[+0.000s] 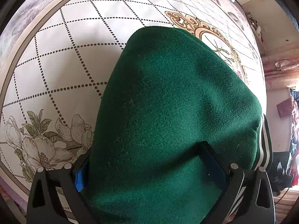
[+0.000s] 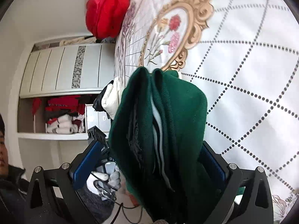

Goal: Fold large clothes

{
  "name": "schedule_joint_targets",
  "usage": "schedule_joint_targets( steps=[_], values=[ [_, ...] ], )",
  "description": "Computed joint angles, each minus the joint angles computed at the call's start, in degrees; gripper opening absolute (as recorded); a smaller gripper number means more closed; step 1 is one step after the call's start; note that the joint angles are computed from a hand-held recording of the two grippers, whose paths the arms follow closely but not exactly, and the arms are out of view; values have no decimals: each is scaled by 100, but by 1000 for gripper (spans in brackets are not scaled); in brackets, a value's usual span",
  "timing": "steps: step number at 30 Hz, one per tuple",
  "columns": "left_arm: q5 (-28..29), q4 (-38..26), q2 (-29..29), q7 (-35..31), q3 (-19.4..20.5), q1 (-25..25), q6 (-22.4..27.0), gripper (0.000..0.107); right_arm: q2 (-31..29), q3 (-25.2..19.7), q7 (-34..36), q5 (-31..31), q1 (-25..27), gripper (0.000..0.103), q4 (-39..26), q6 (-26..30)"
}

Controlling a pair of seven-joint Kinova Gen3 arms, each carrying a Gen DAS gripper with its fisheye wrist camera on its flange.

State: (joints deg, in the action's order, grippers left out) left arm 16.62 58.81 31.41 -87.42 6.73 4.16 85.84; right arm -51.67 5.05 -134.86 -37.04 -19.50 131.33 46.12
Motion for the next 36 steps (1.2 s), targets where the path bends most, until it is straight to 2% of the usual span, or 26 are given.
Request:
schedule_joint_targets(
  steps=[2,4,10,12,14,17,18,19,20,24,28,30,36],
  values=[
    [-4,1,3,-15,0,-2,-7,103,218,-142,-168,421,-194,103,-432,374],
    [-7,13,-2,-35,-1,-7,-20,103,553,-205,-19,637,-294,103,-795,693],
    [9,7,12,-89,9,-32,10,103,1456,-515,637,1030,-33,103,-1518,1974],
    [35,26,13,-116,15,-50,2,103,1696,-304,774,935,-25,103,-1412,2237],
    [69,60,1,-119,12,-68,-33,103,1712,130,1059,565,5,103,-1106,2174],
    [134,213,-132,-150,15,-101,-195,103,1737,350,1259,262,193,103,-941,2144],
    [134,303,-217,-193,17,-99,-288,103,1743,365,1334,173,247,98,-925,2121],
    [127,371,-277,-230,16,-94,-351,103,1742,342,1359,101,332,89,-908,2110],
    [102,415,-335,-273,16,-76,-399,103,1774,344,1376,-5,362,68,-921,2116],
    [139,377,-452,-333,33,-67,-416,103,1775,105,1084,3,764,51,-1240,2439],
    [236,3,-367,-335,83,-62,-228,103,1544,170,902,53,955,46,-1372,2716],
    [259,-263,-267,-312,111,-19,-99,103,1588,117,767,67,1015,44,-1610,2817],
    [237,-1358,254,-182,190,212,339,103,1899,498,813,310,1039,41,-2352,3246]
  ],
)
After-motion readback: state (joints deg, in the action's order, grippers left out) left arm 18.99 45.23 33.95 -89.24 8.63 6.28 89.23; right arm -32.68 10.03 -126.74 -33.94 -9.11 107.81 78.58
